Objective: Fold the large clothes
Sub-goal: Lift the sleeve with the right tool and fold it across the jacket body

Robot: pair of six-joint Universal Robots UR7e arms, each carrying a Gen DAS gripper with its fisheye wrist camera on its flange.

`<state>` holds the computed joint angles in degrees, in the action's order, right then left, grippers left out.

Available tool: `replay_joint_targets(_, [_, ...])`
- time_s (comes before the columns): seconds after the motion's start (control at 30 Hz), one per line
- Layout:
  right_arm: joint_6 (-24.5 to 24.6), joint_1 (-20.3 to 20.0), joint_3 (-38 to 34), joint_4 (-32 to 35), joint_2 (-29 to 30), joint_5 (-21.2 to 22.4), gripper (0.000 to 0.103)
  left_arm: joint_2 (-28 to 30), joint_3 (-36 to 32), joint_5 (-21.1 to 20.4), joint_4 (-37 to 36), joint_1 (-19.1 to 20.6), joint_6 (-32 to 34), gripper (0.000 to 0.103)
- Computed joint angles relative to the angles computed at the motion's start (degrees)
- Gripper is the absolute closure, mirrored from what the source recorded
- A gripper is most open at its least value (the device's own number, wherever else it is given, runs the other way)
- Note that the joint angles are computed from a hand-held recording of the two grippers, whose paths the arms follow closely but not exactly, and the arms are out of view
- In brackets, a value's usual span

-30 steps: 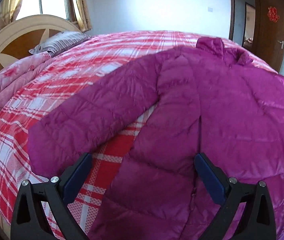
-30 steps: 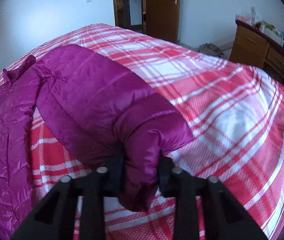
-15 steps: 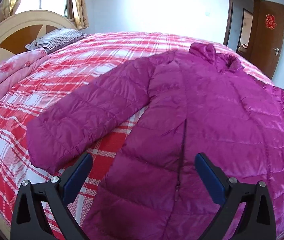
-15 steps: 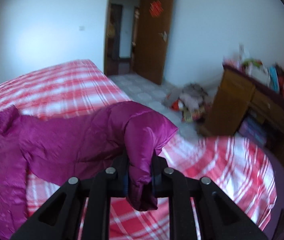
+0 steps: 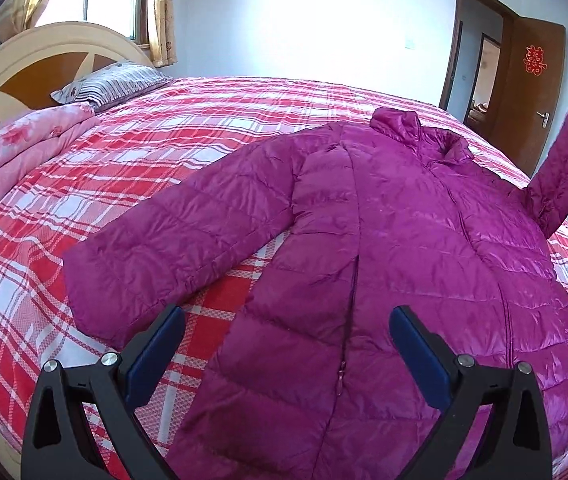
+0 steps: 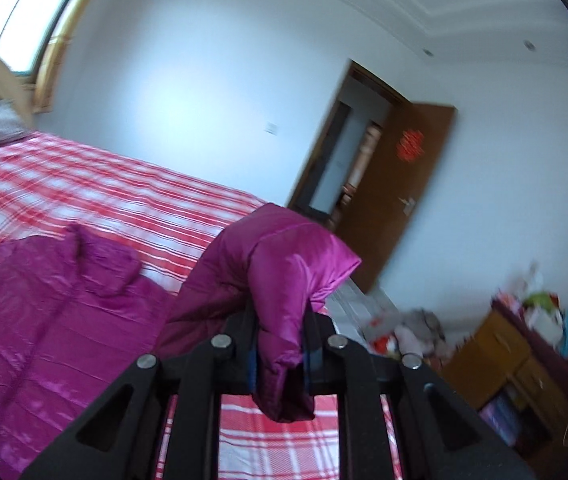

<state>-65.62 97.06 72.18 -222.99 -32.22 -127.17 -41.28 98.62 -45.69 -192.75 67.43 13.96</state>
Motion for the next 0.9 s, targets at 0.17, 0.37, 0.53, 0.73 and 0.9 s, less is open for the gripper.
replay_joint_targets(0.17, [-2.9, 1.5, -2.4, 3.0, 3.6, 2.0, 0.086, -0.5, 0.2, -0.5, 0.2, 0.5, -0.7, 0.001])
replay_joint_targets(0.37, [-6.2, 2.9, -3.7, 5.6, 7.8, 2.5, 0.086, -1.1, 0.3, -0.9, 0.4, 0.8, -0.7, 0.001])
replay_joint_targets(0.53, [-5.4, 3.6, -4.4, 9.5, 10.6, 1.6, 0.086, -1.6, 0.5, -1.2, 0.3, 0.7, -0.8, 0.001])
replay_joint_targets(0.73, [-4.0, 3.2, -5.8, 13.4, 14.4, 1.0, 0.086, -1.6, 0.3, -0.5, 0.5, 0.6, 0.4, 0.001])
replay_joint_targets(0.9, [-1.4, 2.3, -7.0, 16.9, 16.4, 0.2, 0.085, -1.3, -0.9, 0.2, 1.4, 0.3, 1.4, 0.001])
